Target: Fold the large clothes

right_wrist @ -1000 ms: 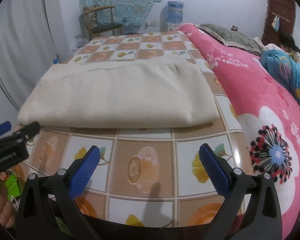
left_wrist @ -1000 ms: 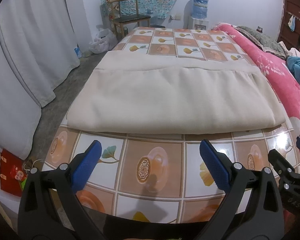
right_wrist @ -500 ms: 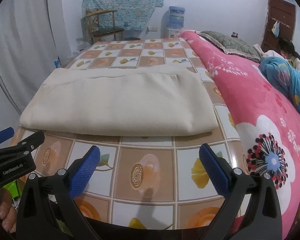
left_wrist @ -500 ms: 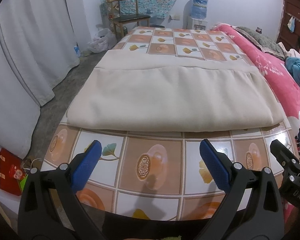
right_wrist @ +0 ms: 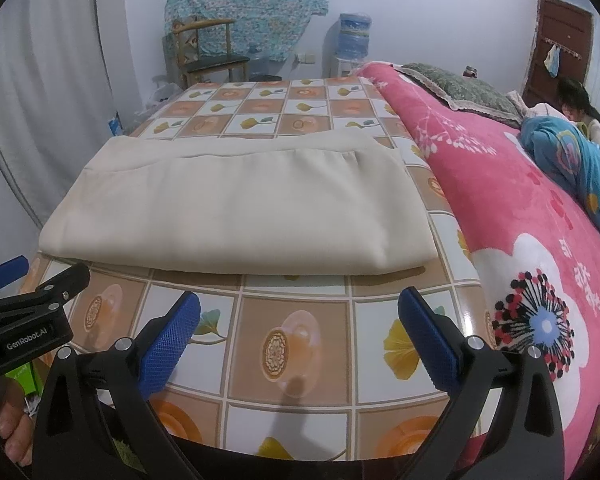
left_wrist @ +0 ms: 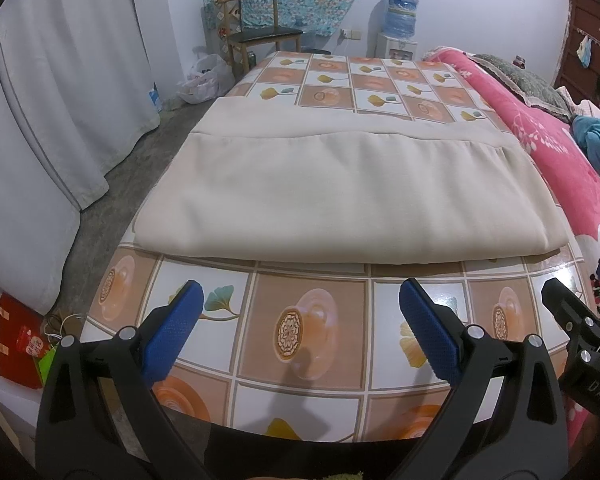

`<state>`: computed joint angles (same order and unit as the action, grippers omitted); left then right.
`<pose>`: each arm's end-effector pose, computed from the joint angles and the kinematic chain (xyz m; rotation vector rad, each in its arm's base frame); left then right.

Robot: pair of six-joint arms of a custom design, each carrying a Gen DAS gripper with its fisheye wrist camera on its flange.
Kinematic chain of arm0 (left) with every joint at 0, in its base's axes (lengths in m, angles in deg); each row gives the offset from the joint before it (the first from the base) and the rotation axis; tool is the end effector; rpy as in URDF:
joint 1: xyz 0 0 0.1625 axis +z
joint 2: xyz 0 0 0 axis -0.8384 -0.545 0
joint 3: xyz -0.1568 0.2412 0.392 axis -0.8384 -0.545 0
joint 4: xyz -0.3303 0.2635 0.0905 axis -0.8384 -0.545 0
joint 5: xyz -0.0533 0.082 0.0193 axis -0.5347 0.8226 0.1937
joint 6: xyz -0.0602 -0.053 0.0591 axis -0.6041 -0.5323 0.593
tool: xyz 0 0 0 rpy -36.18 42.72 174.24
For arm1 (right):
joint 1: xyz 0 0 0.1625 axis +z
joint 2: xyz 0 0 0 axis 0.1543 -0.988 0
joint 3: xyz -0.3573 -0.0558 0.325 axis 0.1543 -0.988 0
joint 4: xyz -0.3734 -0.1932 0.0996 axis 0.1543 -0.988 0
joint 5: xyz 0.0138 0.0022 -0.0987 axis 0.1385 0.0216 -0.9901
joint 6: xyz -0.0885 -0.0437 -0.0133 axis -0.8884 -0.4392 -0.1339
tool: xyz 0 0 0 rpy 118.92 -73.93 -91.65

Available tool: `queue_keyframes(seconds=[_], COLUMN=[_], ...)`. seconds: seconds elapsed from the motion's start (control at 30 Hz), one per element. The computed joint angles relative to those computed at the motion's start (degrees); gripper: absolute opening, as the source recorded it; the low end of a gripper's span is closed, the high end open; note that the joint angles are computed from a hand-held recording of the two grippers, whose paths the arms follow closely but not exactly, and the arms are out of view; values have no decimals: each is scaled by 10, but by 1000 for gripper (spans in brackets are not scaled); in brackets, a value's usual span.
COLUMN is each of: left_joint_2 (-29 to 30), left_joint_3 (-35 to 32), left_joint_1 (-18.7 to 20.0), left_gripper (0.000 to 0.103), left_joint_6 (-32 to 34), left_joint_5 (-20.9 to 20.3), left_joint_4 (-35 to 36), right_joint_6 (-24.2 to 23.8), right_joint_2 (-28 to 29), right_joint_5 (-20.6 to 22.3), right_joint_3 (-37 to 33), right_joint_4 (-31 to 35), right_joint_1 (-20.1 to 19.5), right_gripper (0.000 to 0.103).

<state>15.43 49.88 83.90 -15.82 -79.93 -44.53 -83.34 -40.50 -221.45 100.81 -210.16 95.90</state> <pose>-0.5470 -0.5094 0.0540 0.6776 2.3024 -0.6564 0.1614 -0.4231 0.3937 -0.1041 -2.0302 0.9984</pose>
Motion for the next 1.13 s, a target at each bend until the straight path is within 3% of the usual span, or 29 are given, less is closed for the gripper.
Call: queue_keyframes(seconds=[1.13], left_joint_2=[1], left_joint_3=[-6], left_joint_1=[0], left_gripper=[95], left_joint_6=[-1], left_joint_5=[0], left_joint_4=[0], right_joint_6=[-10], right_joint_2=[5], right_joint_5=[-3], right_joint_3=[-11], right_joint_4=[3], right_joint_1=[5], right_gripper=[96])
